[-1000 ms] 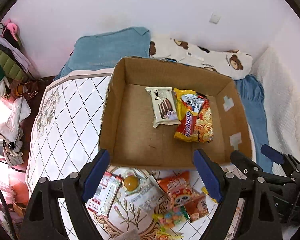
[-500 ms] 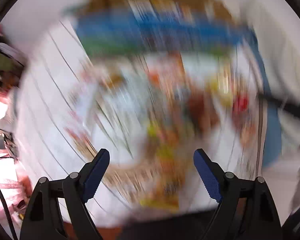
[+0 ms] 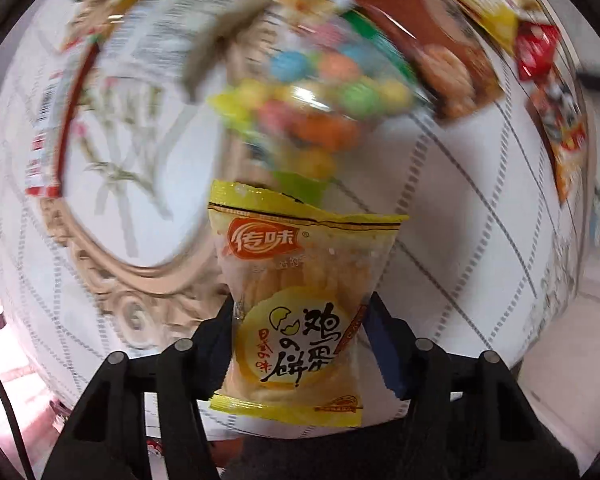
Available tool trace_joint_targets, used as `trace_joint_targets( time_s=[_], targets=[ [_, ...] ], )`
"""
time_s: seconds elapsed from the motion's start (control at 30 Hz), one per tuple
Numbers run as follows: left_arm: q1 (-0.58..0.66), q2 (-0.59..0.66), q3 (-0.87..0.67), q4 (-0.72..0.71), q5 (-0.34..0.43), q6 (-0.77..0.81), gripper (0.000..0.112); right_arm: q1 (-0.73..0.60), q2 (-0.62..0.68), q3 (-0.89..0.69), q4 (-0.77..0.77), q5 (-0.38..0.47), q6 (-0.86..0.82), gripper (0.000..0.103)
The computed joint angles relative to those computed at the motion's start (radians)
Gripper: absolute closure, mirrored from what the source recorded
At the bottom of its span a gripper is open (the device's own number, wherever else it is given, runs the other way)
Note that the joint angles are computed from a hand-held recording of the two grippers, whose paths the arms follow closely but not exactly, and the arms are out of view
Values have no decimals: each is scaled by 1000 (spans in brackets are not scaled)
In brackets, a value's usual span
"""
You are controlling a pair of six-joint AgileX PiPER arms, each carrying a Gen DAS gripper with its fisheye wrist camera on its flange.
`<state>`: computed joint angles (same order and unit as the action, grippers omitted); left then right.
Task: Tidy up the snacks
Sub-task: 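Grasp the yellow egg-cake bag with the left tool while the right tool grasps the orange panda bag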
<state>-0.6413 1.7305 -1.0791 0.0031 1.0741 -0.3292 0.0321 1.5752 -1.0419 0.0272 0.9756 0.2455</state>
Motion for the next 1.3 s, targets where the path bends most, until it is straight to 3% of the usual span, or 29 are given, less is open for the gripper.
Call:
trace_joint_targets(
  time_s=[0.27,0.37,0.57,0.7,0.87,0.9,0.93,1.1,1.3],
  targets=[
    [197,-38,47,-71,-14,16,55,79,138,53,-166,-65,-69,19],
    [217,-36,54,-84,-39,26,55,12,175,62,-46,-82,-115,26],
    [190,-27,114,-95,-119,6,51,-210,155,135,399,-33,-261,30],
    [221,14,171,-141,-201,70,50,-132,99,167,277,-66,-193,19],
    [222,-3,222,-153,-245,71,50,-50,91,216,214,-134,-107,19],
    [246,9,199,-160,-237,90,53,-32,85,229,188,-160,-63,23],
    [263,-2,198,-166,-230,107,56,-22,66,248,173,-189,-35,37],
    [290,-55,216,-189,-212,145,63,81,-26,289,85,-198,108,43],
    [321,-141,193,-220,-146,191,63,150,-120,289,193,-146,70,46]
  ],
)
